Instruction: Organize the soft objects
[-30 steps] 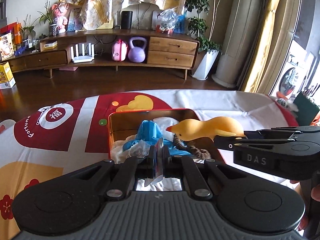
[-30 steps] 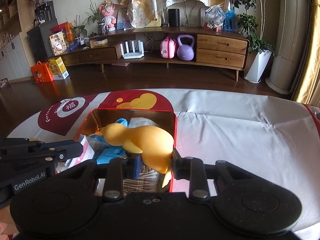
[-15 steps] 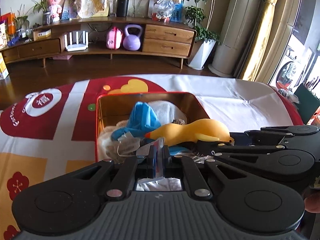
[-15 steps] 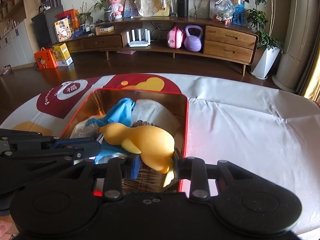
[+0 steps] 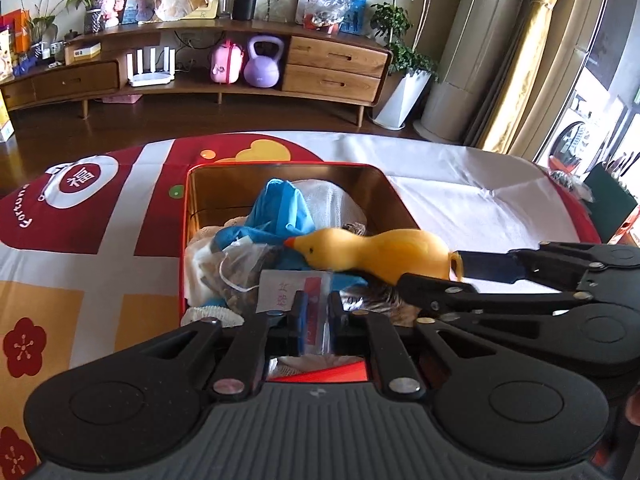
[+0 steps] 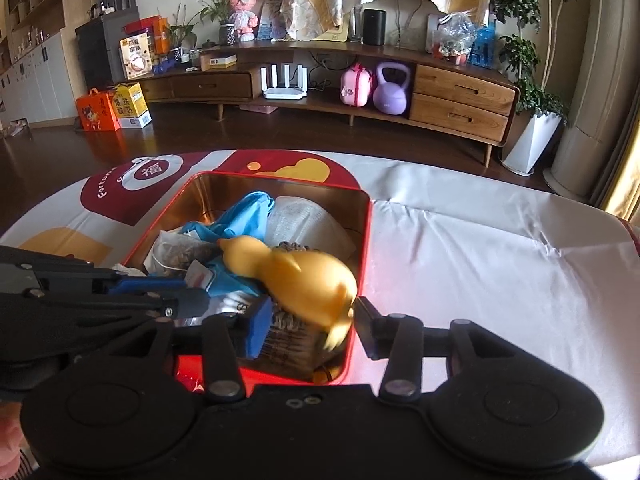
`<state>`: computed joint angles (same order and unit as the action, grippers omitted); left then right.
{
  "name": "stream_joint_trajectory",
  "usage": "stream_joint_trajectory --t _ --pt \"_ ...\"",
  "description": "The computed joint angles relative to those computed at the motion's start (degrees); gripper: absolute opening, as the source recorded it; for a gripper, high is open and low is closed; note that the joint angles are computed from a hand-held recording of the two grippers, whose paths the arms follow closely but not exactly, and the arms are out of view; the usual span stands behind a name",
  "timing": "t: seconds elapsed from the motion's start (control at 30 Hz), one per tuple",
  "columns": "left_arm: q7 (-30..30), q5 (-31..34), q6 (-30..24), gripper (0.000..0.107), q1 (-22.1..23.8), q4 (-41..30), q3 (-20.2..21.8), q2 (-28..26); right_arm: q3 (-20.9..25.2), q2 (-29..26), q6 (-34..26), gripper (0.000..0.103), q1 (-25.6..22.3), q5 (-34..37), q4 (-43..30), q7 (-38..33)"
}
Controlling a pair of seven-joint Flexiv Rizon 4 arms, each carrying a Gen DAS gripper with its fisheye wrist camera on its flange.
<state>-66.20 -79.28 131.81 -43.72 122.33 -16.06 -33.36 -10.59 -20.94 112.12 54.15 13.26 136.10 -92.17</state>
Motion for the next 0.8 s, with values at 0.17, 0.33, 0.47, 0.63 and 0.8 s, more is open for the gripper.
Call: stream_joint_trajectory --t 0.17,0.33,0.47,0.63,0.8 --pt "0.68 -1.64 1.61 0.029 -0.66 0.33 -0.96 0.46 2.19 2.26 0.16 0.05 -2.22 -0.59 1.34 0.11" --pt "1.37 -3.18 3.95 0.03 -1.79 0.69 -1.78 1.26 6.4 5.0 1.36 0.064 -5.97 -1.01 3.26 0.5" --pt "2.54 -5.4 7.14 0.031 -3.01 0.6 -2.8 1.81 9.91 7.65 2.09 0.065 -8.81 -0.89 5.02 0.51" --pt "4.42 -8.72 10.63 0.031 -4.13 0.91 -4.56 3.21 13.13 11.1 3.07 0.07 -10.59 0.84 7.5 -0.73" --pt "6.11 -11.79 13.46 0.031 -5.47 1.12 -6.1 4.36 16.58 13.73 4.26 0.074 -12.27 3.07 9.53 -2.78"
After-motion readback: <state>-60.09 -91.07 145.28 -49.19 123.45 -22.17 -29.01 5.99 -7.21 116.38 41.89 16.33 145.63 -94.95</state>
